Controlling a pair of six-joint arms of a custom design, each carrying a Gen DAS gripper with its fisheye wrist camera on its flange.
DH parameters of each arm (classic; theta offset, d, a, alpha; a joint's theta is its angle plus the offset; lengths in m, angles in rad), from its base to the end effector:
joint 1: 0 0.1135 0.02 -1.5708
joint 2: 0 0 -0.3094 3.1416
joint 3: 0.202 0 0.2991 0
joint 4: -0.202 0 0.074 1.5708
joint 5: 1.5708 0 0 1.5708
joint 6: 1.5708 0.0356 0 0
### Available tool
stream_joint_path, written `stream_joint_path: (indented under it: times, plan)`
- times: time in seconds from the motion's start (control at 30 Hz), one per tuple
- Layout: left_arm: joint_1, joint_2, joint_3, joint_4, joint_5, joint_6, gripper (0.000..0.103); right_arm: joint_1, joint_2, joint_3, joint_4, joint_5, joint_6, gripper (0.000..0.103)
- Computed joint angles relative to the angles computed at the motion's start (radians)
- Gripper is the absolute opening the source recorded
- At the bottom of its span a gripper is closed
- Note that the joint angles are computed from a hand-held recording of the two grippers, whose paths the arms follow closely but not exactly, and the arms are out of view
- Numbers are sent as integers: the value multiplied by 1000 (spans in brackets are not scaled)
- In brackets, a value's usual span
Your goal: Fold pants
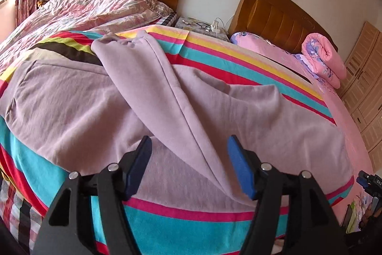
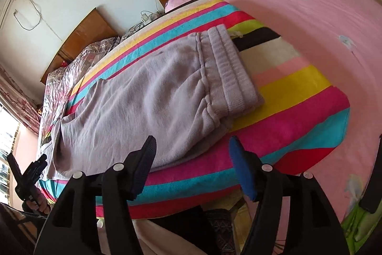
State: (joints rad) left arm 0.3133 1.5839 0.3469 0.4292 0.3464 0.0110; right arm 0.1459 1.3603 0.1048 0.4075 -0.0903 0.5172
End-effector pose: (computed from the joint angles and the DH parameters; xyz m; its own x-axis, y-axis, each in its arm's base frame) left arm 0.2425 0.0659 0.0880 -0.6883 -0.2121 -0.6938 -0.0591 0.9695 -0.2378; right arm 0.1733 0.0287 0.0740 -0.7457 0.3882 -0.5415 0.1897 0.9028 0.3859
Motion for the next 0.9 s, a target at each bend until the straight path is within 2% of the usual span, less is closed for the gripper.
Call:
stream_joint_path:
  times: [0.03,0.1,0.23,0.33,0.4,0.53,0.63,0.77,0.8,0.9]
  plan:
    - [-11,-32,25,-28,1,8,66,2,-55,25,-54,15,-35,63]
    - [-69,-42,89,-54,6,17,66,40,-27,112,-51,21,-112,63]
    - [-258,115,314,-225,-22,34,66,205,290,462,-78,-22,-298,61]
    - [-379,253,440,-293,-196,41,66,327,546,789,-196,13,-498,53]
    - [-386,304,481,-338,-201,19,66,367,697,999,-290,-46,-626,53]
    - [-352,263,397,-298,-193,3,66,417,931,1350,-462,-129,-847,52]
    - [-305,228,332,-267,-205,2,66,429,1062,1566,-595,-225,-944,50]
    - [-258,222,314,-261,-220,-16,66,436,1202,1808,-788,-271,-1044,38]
    - [-248,217,308,-259,-214,-27,66,438,1226,1849,-827,-277,-1068,32]
    - [-230,215,291,-260,-205,-47,66,440,1277,1943,-933,-296,-1146,26]
